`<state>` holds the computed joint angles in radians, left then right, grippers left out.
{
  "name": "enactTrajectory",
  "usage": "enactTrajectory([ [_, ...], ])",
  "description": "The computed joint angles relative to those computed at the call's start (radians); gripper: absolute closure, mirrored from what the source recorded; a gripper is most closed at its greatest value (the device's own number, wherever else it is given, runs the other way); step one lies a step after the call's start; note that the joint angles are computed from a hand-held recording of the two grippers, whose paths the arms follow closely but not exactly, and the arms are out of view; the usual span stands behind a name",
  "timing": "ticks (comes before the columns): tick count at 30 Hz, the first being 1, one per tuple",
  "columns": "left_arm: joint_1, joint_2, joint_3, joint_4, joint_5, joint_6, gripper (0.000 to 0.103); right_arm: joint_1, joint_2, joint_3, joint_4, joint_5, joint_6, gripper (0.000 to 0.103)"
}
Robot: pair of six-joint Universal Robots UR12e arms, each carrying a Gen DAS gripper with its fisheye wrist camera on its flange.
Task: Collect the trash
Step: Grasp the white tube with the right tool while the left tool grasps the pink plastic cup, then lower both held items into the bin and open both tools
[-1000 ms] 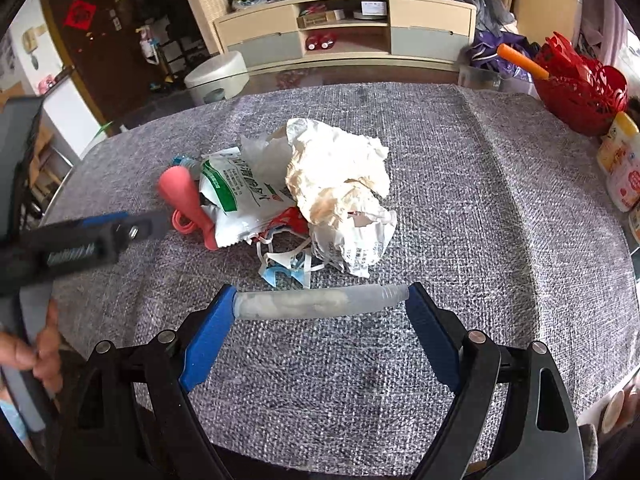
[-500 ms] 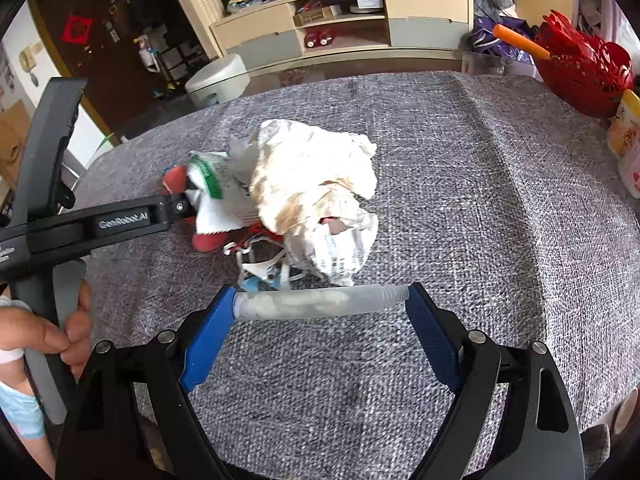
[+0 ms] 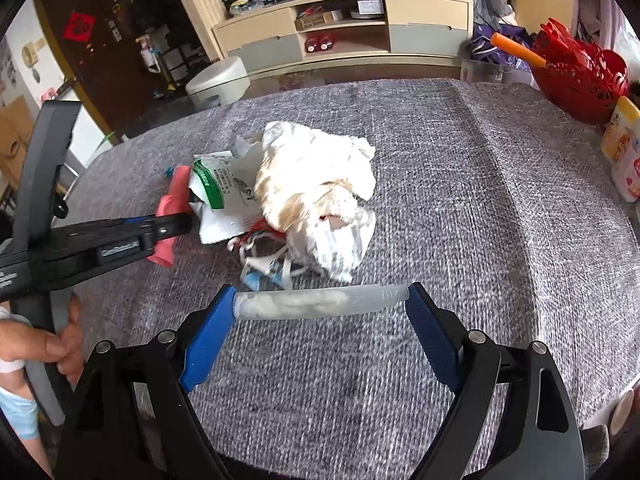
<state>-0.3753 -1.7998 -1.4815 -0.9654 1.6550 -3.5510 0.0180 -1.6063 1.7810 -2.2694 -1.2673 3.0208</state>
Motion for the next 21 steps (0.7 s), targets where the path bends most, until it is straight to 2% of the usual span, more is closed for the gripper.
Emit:
enactTrajectory([
  [7, -0.021, 0.089, -0.076, 0.017, 0.014, -0.003, 0.081, 0.011, -0.062, 0.035, -0.02, -0.018, -0.002, 0.017],
  [21, -0.112, 0.288, -0.231, 0.044, 0.055, -0.044, 0.08, 0.019, -0.216, 0.125, -0.01, -0.021, 0.021, 0.017],
])
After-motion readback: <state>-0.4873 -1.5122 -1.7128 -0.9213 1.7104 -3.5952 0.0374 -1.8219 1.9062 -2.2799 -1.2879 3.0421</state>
